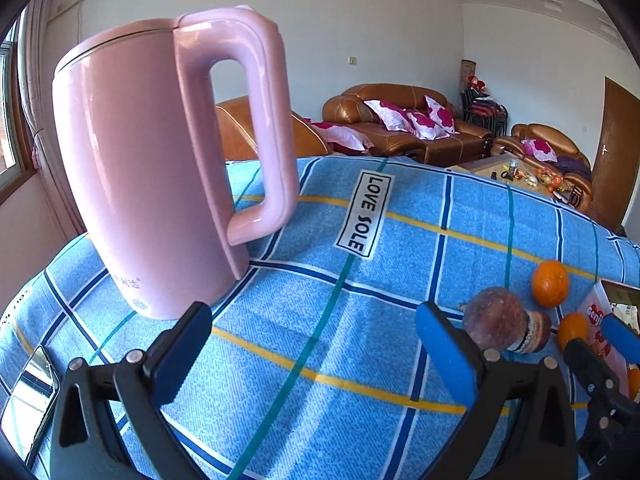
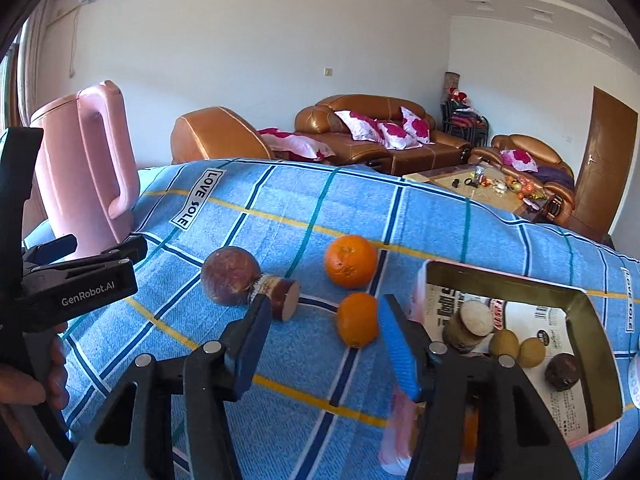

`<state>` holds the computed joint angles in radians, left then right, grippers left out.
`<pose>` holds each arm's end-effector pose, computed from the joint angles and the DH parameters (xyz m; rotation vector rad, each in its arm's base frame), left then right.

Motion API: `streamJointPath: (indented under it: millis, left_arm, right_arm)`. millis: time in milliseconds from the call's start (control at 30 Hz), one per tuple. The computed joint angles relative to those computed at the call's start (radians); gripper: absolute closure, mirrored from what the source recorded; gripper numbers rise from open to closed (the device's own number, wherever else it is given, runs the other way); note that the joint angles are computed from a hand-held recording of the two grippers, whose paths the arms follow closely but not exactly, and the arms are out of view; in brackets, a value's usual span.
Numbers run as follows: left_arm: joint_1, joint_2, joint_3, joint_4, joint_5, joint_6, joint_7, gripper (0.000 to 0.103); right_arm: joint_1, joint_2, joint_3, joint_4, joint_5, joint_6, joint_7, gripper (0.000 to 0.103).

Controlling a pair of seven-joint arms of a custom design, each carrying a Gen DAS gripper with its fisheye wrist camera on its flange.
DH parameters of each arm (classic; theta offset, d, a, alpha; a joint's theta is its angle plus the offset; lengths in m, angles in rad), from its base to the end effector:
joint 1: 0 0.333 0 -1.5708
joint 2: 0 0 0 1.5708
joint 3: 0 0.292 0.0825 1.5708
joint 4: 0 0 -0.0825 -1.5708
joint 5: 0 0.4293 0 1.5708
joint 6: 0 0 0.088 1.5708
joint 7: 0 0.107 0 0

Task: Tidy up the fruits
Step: 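Grasp a brown cylindrical piece with the right gripper while the left gripper grasps the passion fruit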

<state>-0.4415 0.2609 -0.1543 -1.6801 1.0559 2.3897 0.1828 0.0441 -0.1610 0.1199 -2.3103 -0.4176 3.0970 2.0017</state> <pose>0.5985 -0.3859 0.4631 -1.7659 1.4949 -0.7142 0.5602 0.1287 0.4705 -1.7537 1.5096 -0.7977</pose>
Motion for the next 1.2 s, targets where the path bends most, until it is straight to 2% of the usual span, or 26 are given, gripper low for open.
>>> streamJointPath:
  millis: [33, 100, 167, 267, 300, 333, 433, 600, 733, 800, 867, 967, 1100, 1200]
  left_arm:
    - [0.002, 0.0, 0.0, 0.0, -0.005, 0.0, 0.002, 0.0]
    - [0.003, 0.001, 0.0, -0.001, -0.011, 0.005, -0.001, 0.0]
    - [0.004, 0.004, 0.002, 0.003, -0.013, -0.002, 0.0, 0.0]
    - [0.002, 0.009, 0.003, 0.011, -0.013, -0.012, 0.01, 0.0]
    - [0.001, 0.01, 0.004, 0.015, -0.014, -0.019, 0.013, 0.0]
    - [0.0, 0.011, 0.004, 0.017, -0.014, -0.023, 0.014, 0.0]
    - [0.0, 0.006, 0.004, 0.014, -0.014, -0.03, 0.021, 0.0]
    - [0.002, 0.005, 0.004, 0.013, -0.017, -0.036, 0.03, 0.0]
    - [0.004, -0.001, 0.006, 0.008, -0.005, -0.034, 0.025, 0.0]
    - [0.007, -0.004, 0.006, 0.003, 0.003, -0.023, 0.022, 0.0]
    - [0.01, -0.012, 0.008, -0.009, 0.025, 0.001, 0.006, 0.0]
    - [0.018, -0.025, 0.008, -0.028, 0.069, 0.071, -0.02, 0.0]
    - [0.042, -0.023, 0.001, -0.04, 0.073, 0.225, -0.006, 0.0]
    - [0.044, -0.002, -0.001, -0.024, 0.034, 0.307, 0.075, 0.0]
  right_arm:
    - [0.038, 0.017, -0.024, 0.018, 0.046, -0.024, -0.059, 0.045]
    - [0.063, 0.052, -0.029, 0.064, 0.064, -0.088, -0.098, 0.045]
    - [0.108, 0.087, -0.055, 0.104, 0.158, -0.126, -0.193, 0.046]
    - [0.121, 0.139, -0.056, 0.178, 0.103, -0.221, -0.161, 0.046]
    - [0.129, 0.155, -0.061, 0.2, 0.108, -0.253, -0.165, 0.048]
    - [0.137, 0.167, -0.065, 0.216, 0.142, -0.271, -0.192, 0.055]
    - [0.153, 0.199, -0.078, 0.263, 0.141, -0.327, -0.193, 0.058]
    - [0.158, 0.23, -0.089, 0.299, 0.238, -0.332, -0.249, 0.06]
    - [0.171, 0.214, -0.101, 0.282, 0.166, -0.324, -0.172, 0.062]
    - [0.169, 0.182, -0.103, 0.237, 0.145, -0.26, -0.141, 0.062]
    - [0.158, 0.128, -0.103, 0.163, 0.053, -0.156, -0.047, 0.062]
    - [0.074, 0.034, -0.058, 0.056, -0.184, -0.04, 0.175, 0.062]
    - [-0.233, -0.086, 0.164, -0.017, -0.628, 0.051, 0.627, 0.062]
    - [-0.391, -0.155, 0.274, -0.038, -0.8, 0.084, 0.833, 0.062]
